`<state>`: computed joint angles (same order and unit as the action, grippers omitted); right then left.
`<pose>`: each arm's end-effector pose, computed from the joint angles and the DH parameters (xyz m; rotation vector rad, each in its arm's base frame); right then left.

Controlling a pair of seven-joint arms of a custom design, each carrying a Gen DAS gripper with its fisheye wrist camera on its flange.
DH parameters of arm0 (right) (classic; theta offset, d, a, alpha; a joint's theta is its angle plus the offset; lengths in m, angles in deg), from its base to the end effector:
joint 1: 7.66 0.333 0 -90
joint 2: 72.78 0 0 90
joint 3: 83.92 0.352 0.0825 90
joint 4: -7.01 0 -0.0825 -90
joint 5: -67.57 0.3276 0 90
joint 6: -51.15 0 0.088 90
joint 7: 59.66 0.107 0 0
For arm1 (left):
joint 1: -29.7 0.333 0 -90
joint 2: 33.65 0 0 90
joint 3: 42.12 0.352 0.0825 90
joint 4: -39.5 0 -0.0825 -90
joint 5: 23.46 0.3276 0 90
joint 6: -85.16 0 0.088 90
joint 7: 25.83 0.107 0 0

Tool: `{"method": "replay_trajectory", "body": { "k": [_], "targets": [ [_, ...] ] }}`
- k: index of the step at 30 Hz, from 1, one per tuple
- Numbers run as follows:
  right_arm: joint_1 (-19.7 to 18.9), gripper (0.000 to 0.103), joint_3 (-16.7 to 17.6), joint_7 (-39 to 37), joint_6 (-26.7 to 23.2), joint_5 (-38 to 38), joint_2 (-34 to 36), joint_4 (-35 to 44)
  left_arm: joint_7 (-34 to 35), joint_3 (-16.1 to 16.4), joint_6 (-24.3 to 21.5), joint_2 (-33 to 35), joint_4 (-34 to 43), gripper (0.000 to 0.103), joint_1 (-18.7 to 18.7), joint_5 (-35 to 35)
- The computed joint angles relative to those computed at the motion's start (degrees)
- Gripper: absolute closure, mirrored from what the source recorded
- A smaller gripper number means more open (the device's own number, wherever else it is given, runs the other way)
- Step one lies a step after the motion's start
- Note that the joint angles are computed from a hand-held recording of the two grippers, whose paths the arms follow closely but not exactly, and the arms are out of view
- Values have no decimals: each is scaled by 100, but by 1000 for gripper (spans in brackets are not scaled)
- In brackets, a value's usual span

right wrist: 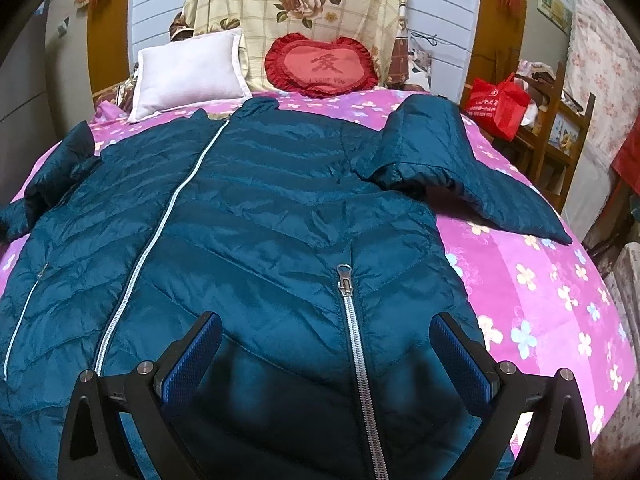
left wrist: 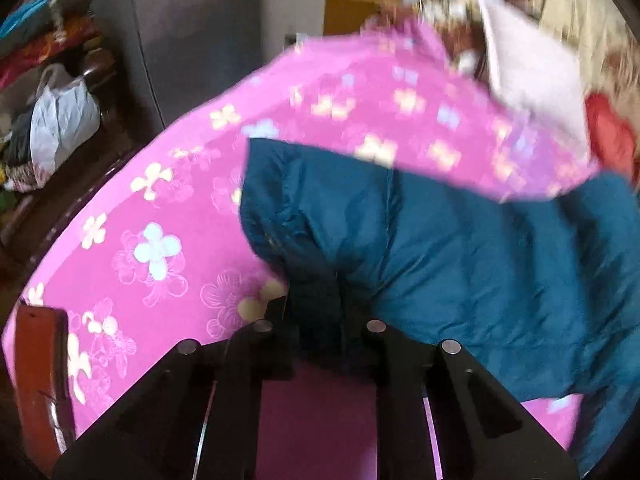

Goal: Fold large clothes
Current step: 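Grasp the sleeve cuff with the left gripper and lift it across the jacket body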

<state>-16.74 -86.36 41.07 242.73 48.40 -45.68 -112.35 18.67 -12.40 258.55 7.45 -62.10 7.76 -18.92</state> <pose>0.6117 -0.0850 0.3644 -1.7757 1.8124 -0.8123 0.6894 0.0102 0.3317 -2.2649 1.1416 -0.5310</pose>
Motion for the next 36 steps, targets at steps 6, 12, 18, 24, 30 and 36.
{"method": "replay_trajectory", "body": {
  "k": [6, 12, 18, 24, 30, 36],
  "targets": [
    [-232, 0, 208, 30, 62, -36, -16, -25, 304, -551, 2000, -883, -1068, 91, 280, -261],
    [-344, 0, 231, 159, 124, -33, -86, -117, 806, -1104, 2255, -1271, -1034, 91, 362, -454],
    [-608, 0, 315, 283, 169, -83, -148, -203, 1153, -1833, 2483, -1342, -839, 91, 498, -662],
    [-1013, 0, 588, 425, 170, -215, -188, -242, 1626, -2599, 2422, -1065, -155, 91, 497, -689],
    [-1079, 0, 603, 505, 175, -313, -206, -251, 2083, -3869, 1954, -204, 1356, 92, 790, -554],
    [-1312, 0, 774, 555, 31, -336, -185, -202, 2909, -5683, 1107, 1214, 3450, 92, 1192, -431]
  ]
}}
